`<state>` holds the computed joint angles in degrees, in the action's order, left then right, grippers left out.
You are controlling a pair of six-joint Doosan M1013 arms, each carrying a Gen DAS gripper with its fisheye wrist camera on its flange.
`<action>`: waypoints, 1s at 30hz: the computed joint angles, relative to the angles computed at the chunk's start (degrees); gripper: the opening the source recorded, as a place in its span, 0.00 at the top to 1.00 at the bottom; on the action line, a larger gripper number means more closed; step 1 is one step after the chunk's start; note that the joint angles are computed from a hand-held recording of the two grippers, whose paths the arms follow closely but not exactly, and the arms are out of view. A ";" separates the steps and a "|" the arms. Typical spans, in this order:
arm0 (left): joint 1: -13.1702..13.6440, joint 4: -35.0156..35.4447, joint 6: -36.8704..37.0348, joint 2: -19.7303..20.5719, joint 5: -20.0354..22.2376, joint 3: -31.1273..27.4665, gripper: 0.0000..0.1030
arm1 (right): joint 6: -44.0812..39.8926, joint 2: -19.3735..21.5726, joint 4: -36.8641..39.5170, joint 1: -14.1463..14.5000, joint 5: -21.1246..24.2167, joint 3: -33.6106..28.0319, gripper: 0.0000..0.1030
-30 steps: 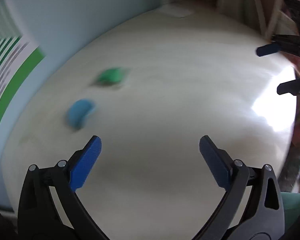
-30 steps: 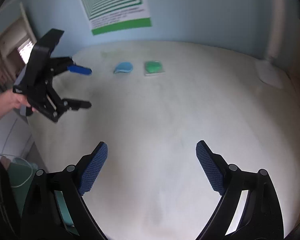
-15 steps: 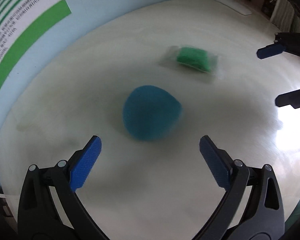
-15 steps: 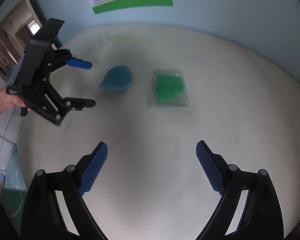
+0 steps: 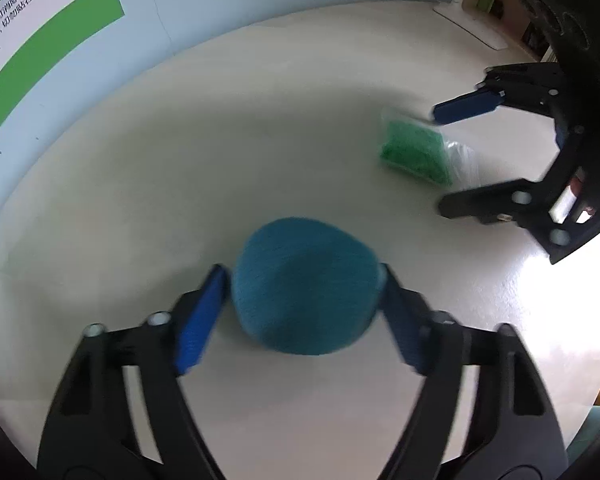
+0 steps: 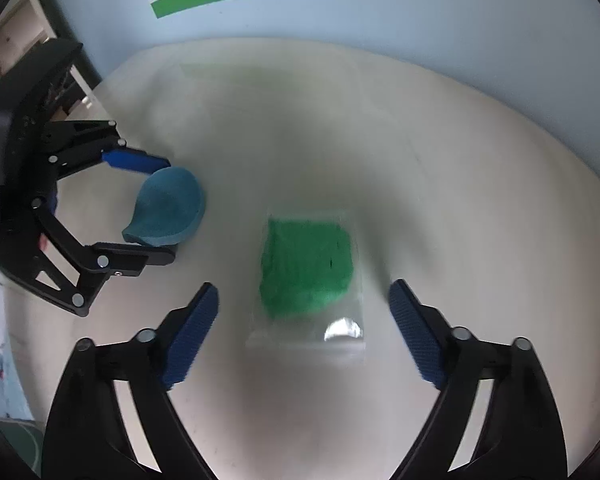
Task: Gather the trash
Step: 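Grasp the blue round sponge with the left tool while the right tool grasps the green clay bag, then carry the blue sponge and green clay bag over the green bin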
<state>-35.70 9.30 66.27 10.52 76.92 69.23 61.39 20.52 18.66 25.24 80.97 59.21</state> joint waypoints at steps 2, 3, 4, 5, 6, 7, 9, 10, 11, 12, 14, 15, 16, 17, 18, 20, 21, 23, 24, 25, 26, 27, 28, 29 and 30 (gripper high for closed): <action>0.23 -1.24 0.36 -0.19 -0.12 -0.16 0.37 | 0.50 0.54 -0.52 0.30 0.66 -1.10 0.53; 0.07 -1.02 0.21 -0.44 -0.36 -0.12 0.38 | 0.82 0.69 -0.66 0.32 1.06 -1.43 0.53; -0.02 -0.46 0.36 -0.46 -0.57 -0.12 0.38 | 0.75 0.66 -0.76 0.31 1.18 -1.64 0.53; -0.78 0.32 0.06 -0.25 -0.55 -0.52 0.38 | 0.05 0.20 -0.46 0.19 0.80 -1.27 0.53; -1.12 0.68 0.07 -0.38 -0.42 -0.81 0.38 | -0.28 -0.30 -0.32 0.02 0.54 -0.96 0.53; -1.29 0.69 0.06 -0.43 -0.47 -0.98 0.38 | -0.45 -0.57 0.12 -0.29 0.29 -0.53 0.53; -1.92 1.00 0.12 -0.44 -0.11 -1.76 0.38 | -0.53 -1.87 1.56 -1.17 -0.13 0.40 0.53; -2.57 1.68 0.30 -0.31 0.43 -2.45 0.38 | -0.68 -2.76 2.16 -1.66 -0.59 1.03 0.53; -3.16 2.09 0.50 -0.22 0.83 -3.02 0.38 | -0.69 -3.38 3.07 -2.20 -0.39 1.41 0.53; -3.79 2.22 0.78 -0.01 1.08 -3.59 0.38 | -0.74 -4.55 3.92 -2.93 -0.69 2.23 0.53; -5.64 3.58 1.34 0.23 2.22 -5.01 0.38 | -1.48 -7.07 5.29 -4.49 -1.21 4.18 0.53; -6.18 3.90 1.90 0.50 2.19 -5.44 0.38 | -1.66 -8.41 5.52 -5.23 -1.68 5.29 0.53; -7.39 4.42 2.24 0.61 2.47 -6.11 0.38 | -1.73 -9.56 5.78 -5.89 -2.01 6.14 0.53; -8.03 4.62 2.72 0.91 2.48 -6.57 0.38 | -1.79 -10.62 6.20 -6.55 -2.19 7.13 0.53; -8.90 4.82 3.07 1.30 2.72 -7.40 0.38 | -1.84 -12.39 6.76 -7.70 -2.38 8.63 0.53; -10.85 4.79 4.24 2.35 2.99 -9.37 0.38 | -1.96 -15.99 6.55 -9.90 -2.80 11.62 0.53; -11.83 5.08 4.85 2.91 3.24 -10.27 0.38 | -2.32 -17.44 6.80 -11.19 -2.56 12.94 0.53; -14.16 5.18 6.32 4.39 3.51 -12.55 0.38 | -2.51 -20.53 6.77 -13.59 -3.00 15.74 0.53; -15.08 4.82 6.97 5.00 3.32 -13.46 0.38 | -2.43 -22.66 7.37 -15.51 -2.90 17.79 0.53; -16.23 3.88 7.88 6.19 3.37 -15.09 0.38 | -2.16 -24.27 7.39 -16.87 -2.90 19.30 0.53; -16.95 3.13 8.67 7.26 3.46 -16.54 0.38 | -1.64 -25.81 7.02 -17.98 -3.03 20.69 0.53; -17.90 2.27 9.43 8.43 3.44 -17.96 0.38 | -1.22 -28.19 6.98 -20.16 -2.58 22.75 0.53; -19.05 1.10 10.47 9.90 3.70 -19.79 0.38 | -0.95 -29.79 7.17 -22.03 -1.95 24.12 0.53; -19.97 0.33 11.20 10.86 4.15 -21.17 0.38 | -0.71 -31.22 7.30 -23.67 -1.56 25.35 0.53; -20.98 -0.45 11.93 11.53 4.20 -21.96 0.38 | -0.14 -33.39 7.60 -25.89 -1.14 27.34 0.53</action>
<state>-56.69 8.85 78.20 22.04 81.12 47.27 61.25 -12.86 26.26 -0.64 79.84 86.55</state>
